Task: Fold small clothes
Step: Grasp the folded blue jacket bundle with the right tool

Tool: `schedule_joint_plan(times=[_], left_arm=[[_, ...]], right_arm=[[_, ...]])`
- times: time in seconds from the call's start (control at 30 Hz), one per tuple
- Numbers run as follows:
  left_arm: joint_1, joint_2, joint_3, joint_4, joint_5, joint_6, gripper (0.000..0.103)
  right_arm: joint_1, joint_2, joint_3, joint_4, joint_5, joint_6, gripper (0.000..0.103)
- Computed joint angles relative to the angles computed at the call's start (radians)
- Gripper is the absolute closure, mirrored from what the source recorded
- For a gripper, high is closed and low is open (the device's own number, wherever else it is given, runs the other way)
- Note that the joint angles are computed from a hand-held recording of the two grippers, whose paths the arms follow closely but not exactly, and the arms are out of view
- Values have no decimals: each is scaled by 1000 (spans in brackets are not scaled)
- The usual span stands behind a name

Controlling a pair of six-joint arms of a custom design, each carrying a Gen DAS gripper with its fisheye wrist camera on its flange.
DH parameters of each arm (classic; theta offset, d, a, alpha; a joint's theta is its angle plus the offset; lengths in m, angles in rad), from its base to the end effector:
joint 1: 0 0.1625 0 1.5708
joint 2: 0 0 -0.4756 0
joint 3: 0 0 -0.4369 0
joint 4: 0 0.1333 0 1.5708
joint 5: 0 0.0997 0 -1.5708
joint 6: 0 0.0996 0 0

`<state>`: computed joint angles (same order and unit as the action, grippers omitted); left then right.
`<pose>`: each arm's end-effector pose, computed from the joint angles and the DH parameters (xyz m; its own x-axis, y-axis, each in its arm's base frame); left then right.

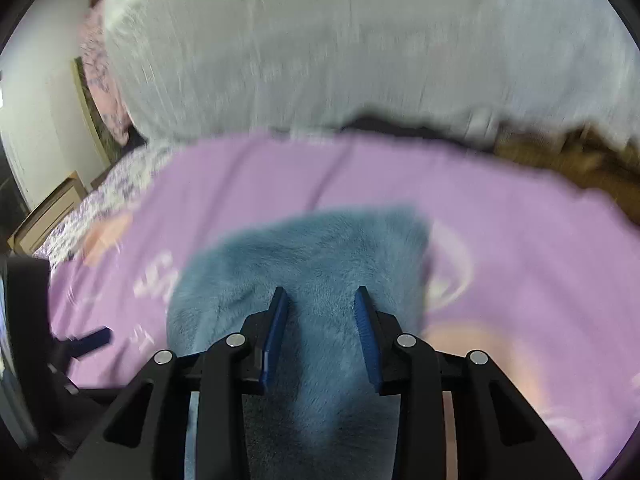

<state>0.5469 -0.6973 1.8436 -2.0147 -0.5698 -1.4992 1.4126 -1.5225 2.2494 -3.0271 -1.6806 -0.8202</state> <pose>-0.3875 -0.4902 -0.0356 -0.6371 -0.3427 -0.6904 0.2303 0.7702 -0.5948 0.0437 -0.5029 0.3398 -0.7475 -0.3824 0.5431 -0.6293 0.6694 -0.3948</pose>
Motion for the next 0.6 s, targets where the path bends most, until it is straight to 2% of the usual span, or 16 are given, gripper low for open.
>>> schedule_joint_plan(times=[0.07,0.13,0.33,0.5,0.6], left_arm=[[1,-10,35,-89,1,26,4],[1,-12,41,-104,2,35,4],[-8,-4,36,-77,25,11,4],[-12,-4,38,-73,31,5,4],[-16,-4,40,-69,38,-1,4]], right_arm=[[1,13,55,-143,-2,-76,67],[2,12,71,-177,-3,-92,67],[-29,-16,73,-134,59,-75,67],[-51,-33,107,-190,100,-111,65],[-80,-52,138,-228,153,-142,63]])
